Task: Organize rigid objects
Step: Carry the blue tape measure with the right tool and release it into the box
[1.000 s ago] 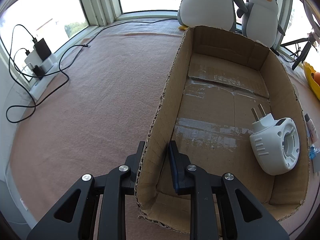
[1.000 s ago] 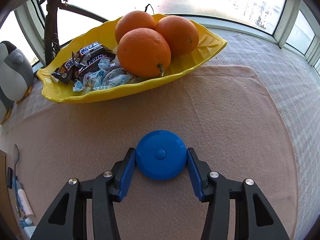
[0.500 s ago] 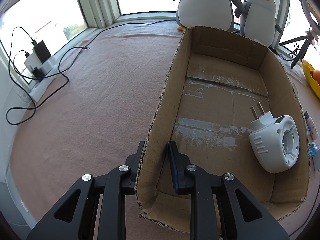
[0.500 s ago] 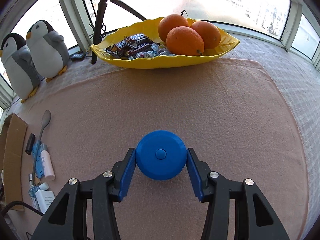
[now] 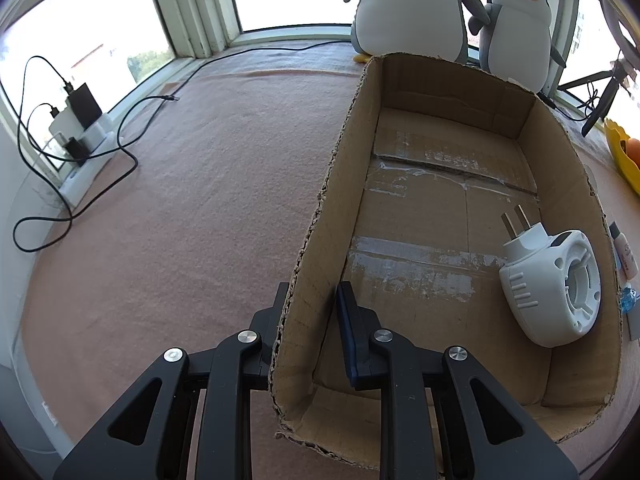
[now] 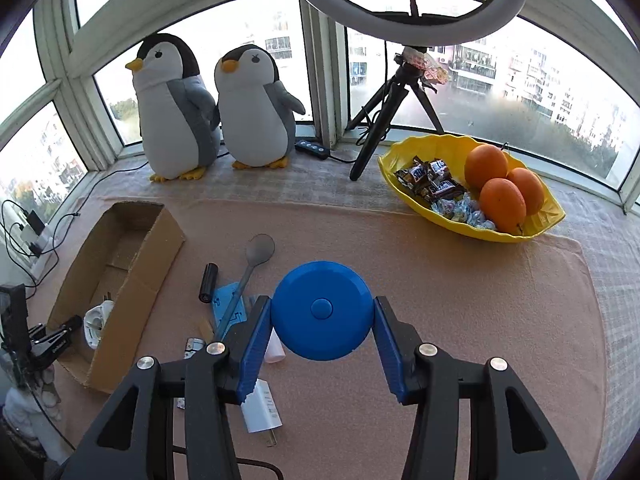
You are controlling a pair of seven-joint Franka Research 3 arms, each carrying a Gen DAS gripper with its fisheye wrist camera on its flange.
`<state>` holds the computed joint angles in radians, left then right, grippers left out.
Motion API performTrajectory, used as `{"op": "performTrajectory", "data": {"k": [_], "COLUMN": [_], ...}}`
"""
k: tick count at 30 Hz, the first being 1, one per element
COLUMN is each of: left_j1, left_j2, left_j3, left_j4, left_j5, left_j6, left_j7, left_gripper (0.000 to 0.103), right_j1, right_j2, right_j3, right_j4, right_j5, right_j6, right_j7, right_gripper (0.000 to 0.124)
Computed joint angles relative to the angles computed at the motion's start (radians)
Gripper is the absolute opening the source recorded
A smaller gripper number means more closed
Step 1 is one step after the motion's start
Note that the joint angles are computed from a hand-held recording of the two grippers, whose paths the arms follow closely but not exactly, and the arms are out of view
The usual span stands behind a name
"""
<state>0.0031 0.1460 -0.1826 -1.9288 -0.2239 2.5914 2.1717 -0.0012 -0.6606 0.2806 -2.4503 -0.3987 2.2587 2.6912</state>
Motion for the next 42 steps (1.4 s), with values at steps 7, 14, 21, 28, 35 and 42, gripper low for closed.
{"op": "performTrajectory", "data": {"k": [7,14,21,28,35,42], "left_j1": [0.007,0.008,0.011,0.012,0.012,0.011], "left_j2": [-0.001,0.001,0.006,0.006,0.005,0.002], "left_j3": [-0.004,-0.004,-0.004,-0.004,-0.004,-0.003], "left_j4": [-0.002,0.002,0.010,0.011,0.009,0.005], "left_j5": [-0.035,-0.054,-0.076,-0.080,-0.084,-0.086], "left_j6": [-0.005,-0.013,-0.025,-0.027,-0.027,-0.023], "left_j7": [0.025,0.039,0.047,0.045,0.048,0.048], "left_gripper": [0.018,0.018,0.018,0.018,0.018,0.018], "right_j1": [0.036,0.117,0.205,0.261,0.284,0.295], "right_j2": [0.202,0.405,0.548,0.632,0.674,0.670], "right_j3": [0.009,-0.022,-0.105,-0.164,-0.201,-0.209], "right_j4": [0.164,0.326,0.433,0.495,0.524,0.529], "right_j5": [-0.040,-0.105,-0.099,-0.067,-0.043,-0.071], "right_j6": [0.075,0.106,0.137,0.144,0.161,0.167], "right_j7": [-0.036,-0.051,-0.096,-0.142,-0.152,-0.123], "right_gripper": [0.046,0.046,0.046,0.046,0.046,0.050]}}
